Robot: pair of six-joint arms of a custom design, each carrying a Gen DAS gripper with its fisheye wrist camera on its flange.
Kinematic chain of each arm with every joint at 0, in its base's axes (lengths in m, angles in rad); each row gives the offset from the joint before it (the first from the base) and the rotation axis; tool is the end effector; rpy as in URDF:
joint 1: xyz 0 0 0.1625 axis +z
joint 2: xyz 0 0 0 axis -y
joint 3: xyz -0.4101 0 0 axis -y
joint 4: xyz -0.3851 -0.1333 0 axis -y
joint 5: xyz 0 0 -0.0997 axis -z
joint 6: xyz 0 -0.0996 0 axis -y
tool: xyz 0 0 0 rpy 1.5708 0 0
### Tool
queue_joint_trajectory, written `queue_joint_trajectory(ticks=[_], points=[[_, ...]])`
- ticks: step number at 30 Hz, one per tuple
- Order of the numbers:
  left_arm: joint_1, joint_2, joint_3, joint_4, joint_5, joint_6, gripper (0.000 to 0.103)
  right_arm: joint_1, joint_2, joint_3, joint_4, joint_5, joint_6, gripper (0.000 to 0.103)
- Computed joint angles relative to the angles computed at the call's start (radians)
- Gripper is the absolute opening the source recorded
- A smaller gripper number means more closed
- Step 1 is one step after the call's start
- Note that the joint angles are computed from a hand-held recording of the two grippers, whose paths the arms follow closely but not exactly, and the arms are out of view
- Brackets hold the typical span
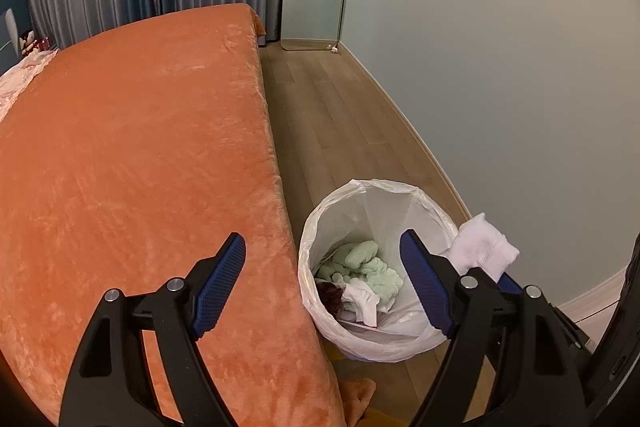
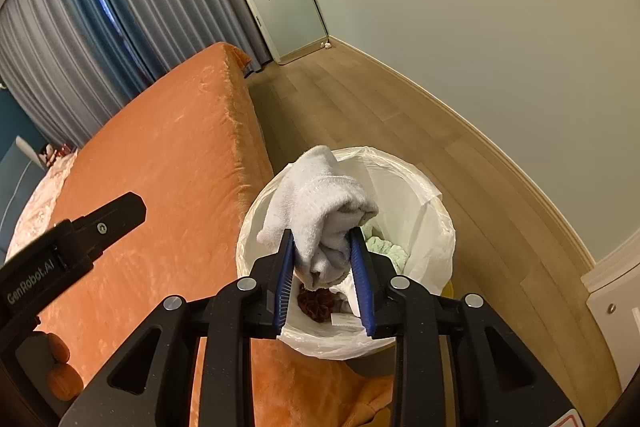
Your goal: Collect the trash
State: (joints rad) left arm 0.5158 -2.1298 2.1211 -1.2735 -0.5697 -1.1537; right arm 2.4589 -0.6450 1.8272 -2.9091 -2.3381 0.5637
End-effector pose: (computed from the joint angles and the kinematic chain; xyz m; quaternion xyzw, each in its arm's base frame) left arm -0.1085 -0.3112 0.4337 0.0261 0.8705 -0.3675 0.3263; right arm 0.4930 -0.3182 -0.0027 0.1205 -0.9171 0.3018 0.2311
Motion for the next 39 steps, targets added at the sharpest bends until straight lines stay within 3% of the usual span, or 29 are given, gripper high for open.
queue_joint_trajectory(ticks=[5,9,12,24,30,36,39], points=[[0.005,-0.006,-0.009,0.041,0.006,-0.018,0.075,0.004,0.021,-0.040,0.031,-0.011,-0.021,0.031],[0.014,-0.016,-0.025,0.099,0.006,-0.060,0.076,0.017,0.046,-0.087,0.061,-0.046,-0.059,0.060],[0.021,-0.024,-0.036,0.143,0.009,-0.094,0.076,0.035,0.062,-0.115,0.084,-0.088,-0.082,0.067],[-0.020,-0.074,-0.068,0.372,-0.015,-0.264,0.077,0.076,0.040,-0.118,0.226,-0.104,-0.025,0.073],[-0.081,-0.090,-0.078,0.533,-0.037,-0.387,0.083,0.106,0.028,-0.106,0.270,-0.121,-0.021,0.083],[-0.143,-0.108,-0.081,0.667,-0.078,-0.499,0.088,0.141,0.025,-0.099,0.310,-0.153,-0.022,0.085],[-0.180,-0.120,-0.080,0.736,-0.104,-0.556,0.090,0.155,0.017,-0.084,0.325,-0.156,-0.002,0.095]])
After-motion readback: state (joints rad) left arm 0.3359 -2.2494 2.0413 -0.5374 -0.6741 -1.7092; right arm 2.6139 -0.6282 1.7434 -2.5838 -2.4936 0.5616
